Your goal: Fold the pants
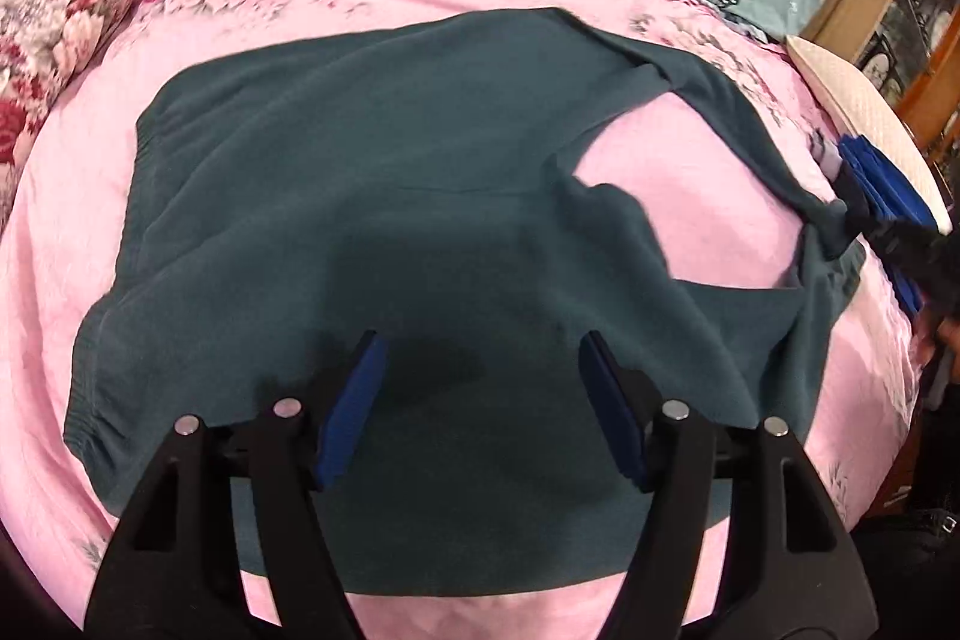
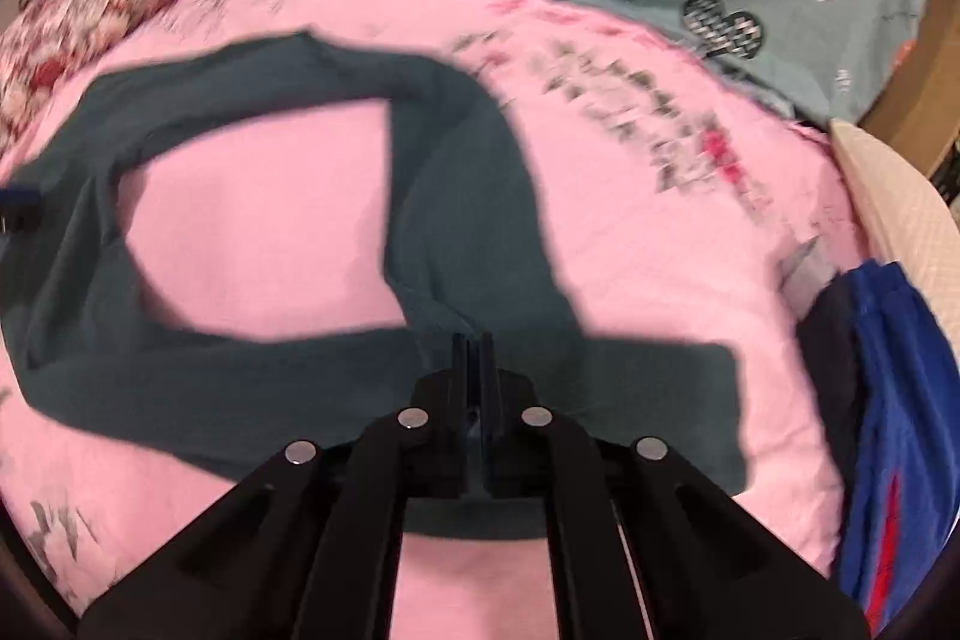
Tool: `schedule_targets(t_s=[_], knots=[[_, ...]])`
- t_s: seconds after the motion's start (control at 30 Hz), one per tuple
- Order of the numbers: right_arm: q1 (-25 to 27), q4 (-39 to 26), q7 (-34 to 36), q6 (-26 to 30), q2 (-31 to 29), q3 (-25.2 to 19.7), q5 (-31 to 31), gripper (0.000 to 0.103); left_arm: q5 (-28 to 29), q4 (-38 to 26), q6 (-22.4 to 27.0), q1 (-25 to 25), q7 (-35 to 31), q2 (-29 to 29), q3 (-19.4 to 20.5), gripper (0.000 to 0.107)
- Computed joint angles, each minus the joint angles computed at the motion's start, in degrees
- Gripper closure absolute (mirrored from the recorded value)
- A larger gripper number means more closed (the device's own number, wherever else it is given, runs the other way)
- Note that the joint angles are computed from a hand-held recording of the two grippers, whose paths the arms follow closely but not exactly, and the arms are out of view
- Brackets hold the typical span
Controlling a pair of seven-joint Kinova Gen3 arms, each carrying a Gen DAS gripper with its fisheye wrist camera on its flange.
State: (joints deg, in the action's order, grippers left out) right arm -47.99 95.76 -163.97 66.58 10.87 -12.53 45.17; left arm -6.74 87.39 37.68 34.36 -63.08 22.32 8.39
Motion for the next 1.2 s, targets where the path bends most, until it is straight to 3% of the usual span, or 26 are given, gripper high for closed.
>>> schedule_targets(t_s=[0.1, 0.2, 0.47, 0.57, 0.7, 0.8, 0.87, 0.93, 1.0, 1.2], knots=[[4.24, -2.19, 1.84, 1.06, -2.99, 0.46, 1.03, 0.101, 0.53, -0.92, 1.01, -0.36, -0.44, 1.18, 0.18, 0.038], [9.53, -5.62, 2.87, 1.95, -5.05, -2.12, 1.85, 0.101, -0.94, -1.2, 1.11, 1.04, 0.45, 1.71, -0.83, 0.036], [7.47, -9.66, 0.01, 8.18, -10.39, -8.63, 12.54, 0.101, -3.66, -0.2, -0.47, 2.02, 0.96, 1.76, -1.68, 0.032], [7.82, -12.53, 2.57, 10.98, -10.64, -9.76, 14.79, 0.101, -4.55, -0.66, -0.34, 2.46, 1.36, 2.18, -2.04, 0.03], [14.53, -18.4, 7.93, 10.15, -8.31, -7.37, 7.85, 0.101, -5.91, -1.38, -0.01, 3.58, 2.49, 2.73, -2.56, 0.027], [21.4, -23.91, 14.27, 7.43, -0.65, -1.97, 0.86, 0.1, -7.49, -1.99, 0.69, 4.8, 3.54, 3.23, -3.2, 0.025], [22.57, -25.44, 17.5, 5.45, 4.65, 3.34, -1.93, 0.1, -8.68, -2.9, 1.75, 5.67, 4.52, 3.78, -3.69, 0.024], [21.13, -24.65, 17.02, 6.2, 8.89, 8.65, -1.2, 0.082, -9.12, -3.98, 3.1, 6.16, 5.76, 4.22, -3.9, 0.024], [20.62, -21.41, 13.13, 4.08, 8.9, 10.79, -2.51, 0.081, -8.39, -3.94, 3.23, 5.52, 5.77, 3.86, -3.16, 0.024], [21.51, -5.49, 14.24, 0.01, 0.83, 4.33, -8.99, 0.057, -9.75, -2.44, 2.88, 6.2, 4.08, 2.39, -2.2, 0.024]])
